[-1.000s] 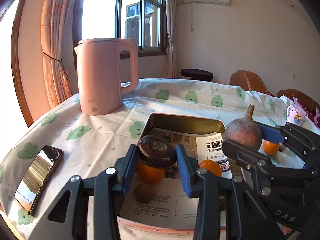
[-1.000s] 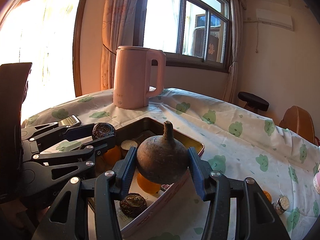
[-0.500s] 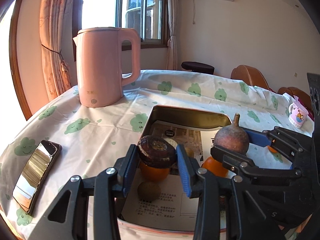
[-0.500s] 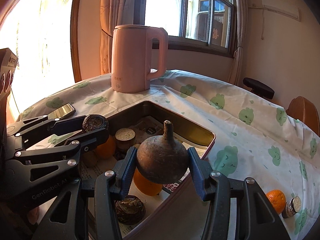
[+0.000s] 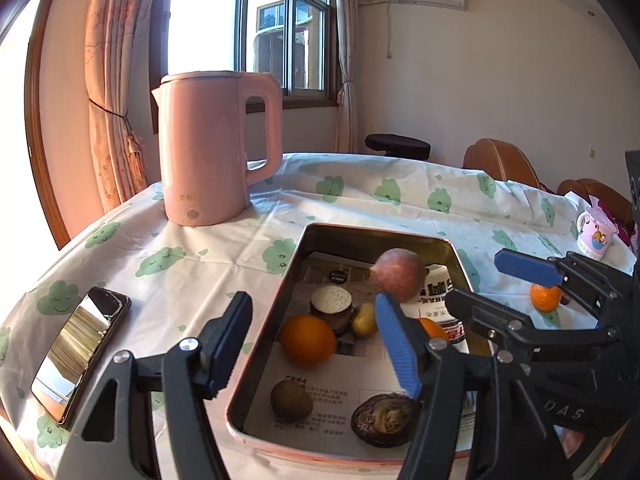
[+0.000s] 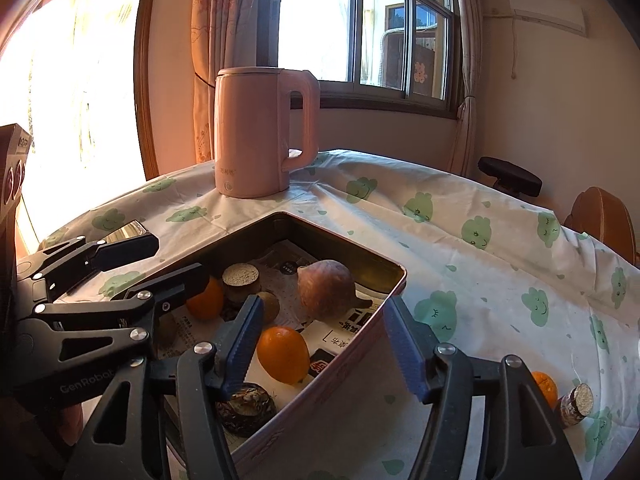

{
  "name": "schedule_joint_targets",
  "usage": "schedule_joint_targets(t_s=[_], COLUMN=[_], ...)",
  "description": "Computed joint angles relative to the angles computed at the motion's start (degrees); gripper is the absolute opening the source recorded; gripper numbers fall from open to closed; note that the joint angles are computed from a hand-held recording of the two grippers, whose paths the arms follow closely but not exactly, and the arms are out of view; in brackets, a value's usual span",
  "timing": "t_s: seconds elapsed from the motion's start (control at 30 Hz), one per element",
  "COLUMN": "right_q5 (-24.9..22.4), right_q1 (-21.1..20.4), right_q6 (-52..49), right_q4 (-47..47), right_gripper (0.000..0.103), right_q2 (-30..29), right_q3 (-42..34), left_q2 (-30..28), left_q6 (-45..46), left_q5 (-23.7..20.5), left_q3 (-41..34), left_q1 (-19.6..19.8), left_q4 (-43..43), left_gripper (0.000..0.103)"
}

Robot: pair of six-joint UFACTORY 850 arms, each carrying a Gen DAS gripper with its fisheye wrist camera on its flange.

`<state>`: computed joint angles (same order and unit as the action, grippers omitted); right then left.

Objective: Organize fruits
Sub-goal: 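Move both open tools back to the orange and small round cake on the cloth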

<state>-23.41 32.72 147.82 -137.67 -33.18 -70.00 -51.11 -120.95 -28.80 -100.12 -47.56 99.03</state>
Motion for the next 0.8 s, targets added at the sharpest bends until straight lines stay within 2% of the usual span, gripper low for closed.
schedule_joint_targets(t_s=[0.1,0.37,0.67,0.8], right_q5=[-1.91,-4.64,-7.79,-8.60], right_q1=[-0.15,-1.10,-3.93,-5.83], right_q6=[1.79,2.15,2.52,4.23], right_q4=[-1.01,-0.69,0.70,1.21], right_gripper=[0.071,0.073,0.073,0.074], right_q2=[1.76,6.01,10.98,12.77], right_q3=[2.34,7.88,14.90,17.38], left_q2=[0.31,-0.92,-4.97,-7.68], left_q6=[-1.31,1.73,11.18,18.00], left_q5=[-0.71,-0.82,0.07,0.82], left_q3=[0.23,-2.41,-9.83,-14.52], left_q1=[-0.60,-2.03,-3.78,-4.54], left_q4=[2.12,1.59,-3.82,-8.88], left_gripper=[0.072,0.073,0.073,0.074])
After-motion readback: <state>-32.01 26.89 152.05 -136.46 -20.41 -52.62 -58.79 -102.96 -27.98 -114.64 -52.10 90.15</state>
